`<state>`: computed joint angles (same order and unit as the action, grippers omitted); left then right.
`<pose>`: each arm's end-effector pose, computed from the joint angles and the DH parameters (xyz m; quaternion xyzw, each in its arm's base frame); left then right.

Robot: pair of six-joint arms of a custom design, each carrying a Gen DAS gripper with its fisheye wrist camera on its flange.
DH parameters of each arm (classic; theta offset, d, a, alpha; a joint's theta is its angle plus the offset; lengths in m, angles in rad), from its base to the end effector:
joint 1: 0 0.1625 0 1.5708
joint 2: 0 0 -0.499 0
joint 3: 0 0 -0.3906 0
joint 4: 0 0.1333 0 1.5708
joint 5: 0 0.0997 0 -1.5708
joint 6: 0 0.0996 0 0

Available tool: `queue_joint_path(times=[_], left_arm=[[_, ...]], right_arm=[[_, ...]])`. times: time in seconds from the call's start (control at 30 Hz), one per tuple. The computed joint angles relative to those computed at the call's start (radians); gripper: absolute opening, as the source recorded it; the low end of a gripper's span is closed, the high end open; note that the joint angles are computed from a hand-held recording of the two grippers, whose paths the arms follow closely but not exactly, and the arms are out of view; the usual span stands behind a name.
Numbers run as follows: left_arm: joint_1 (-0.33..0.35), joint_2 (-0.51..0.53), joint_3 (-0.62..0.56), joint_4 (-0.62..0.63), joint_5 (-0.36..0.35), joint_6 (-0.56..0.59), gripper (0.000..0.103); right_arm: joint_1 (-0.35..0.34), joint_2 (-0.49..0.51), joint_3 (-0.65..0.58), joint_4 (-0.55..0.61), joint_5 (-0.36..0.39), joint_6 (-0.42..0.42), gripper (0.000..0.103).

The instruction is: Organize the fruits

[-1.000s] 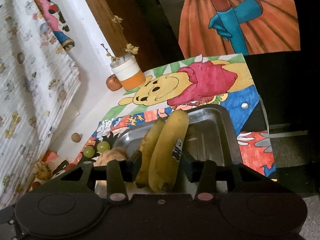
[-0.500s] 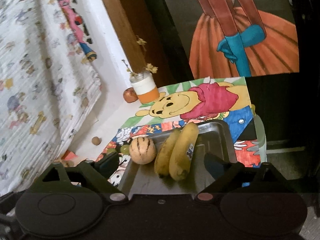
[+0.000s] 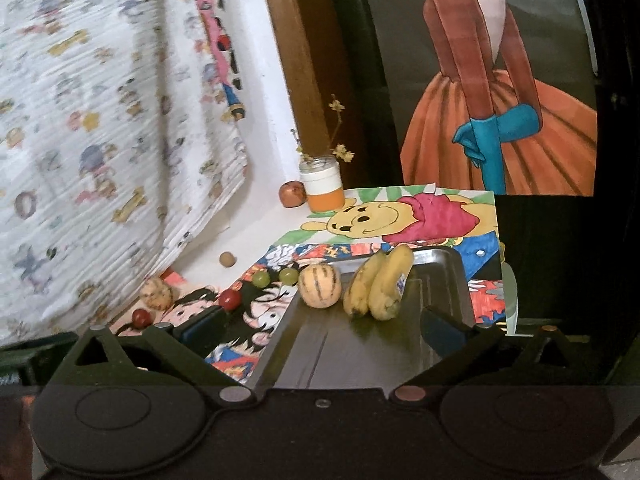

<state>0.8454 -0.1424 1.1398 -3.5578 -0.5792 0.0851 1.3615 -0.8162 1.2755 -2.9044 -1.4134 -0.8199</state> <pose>-0.3727 -0.7469 -0.0414 0.0976 0.8005 -0.5282 0.2660 -0.0271 -0.8441 0.3663 0.3032 -0.8514 0.4024 0.1457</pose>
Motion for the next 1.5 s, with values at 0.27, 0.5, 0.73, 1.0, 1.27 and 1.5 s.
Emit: queue_joint_path(times=[0.27, 0.5, 0.73, 1.0, 1.27, 1.5], left_arm=[[-0.018, -0.025, 0.105, -0.085, 0.050, 0.009, 0.103], [-0.026, -0.063, 0.214, -0.074, 0.098, -0.059, 0.103], [-0.036, -0.080, 0.272, -0.008, 0.135, -0.119, 0.103], [-0.038, -0.098, 0.313, 0.069, 0.170, -0.199, 0.103], [-0.040, -0.117, 0.353, 0.077, 0.195, -0.236, 0.103], [-0.039, -0.131, 0.354, 0.066, 0.219, -0.210, 0.103]], right_arm=[[-0.012, -0.088, 0.180, -0.079, 0.010, -0.057, 0.102], [-0.023, -0.139, 0.304, -0.120, -0.024, -0.090, 0.102], [-0.028, -0.142, 0.345, -0.108, -0.092, -0.048, 0.102], [-0.026, -0.157, 0.404, -0.102, -0.172, -0.103, 0.102], [-0.017, -0.165, 0.437, -0.096, -0.190, -0.158, 0.102], [0.005, -0.158, 0.402, -0.069, -0.171, -0.172, 0.102]])
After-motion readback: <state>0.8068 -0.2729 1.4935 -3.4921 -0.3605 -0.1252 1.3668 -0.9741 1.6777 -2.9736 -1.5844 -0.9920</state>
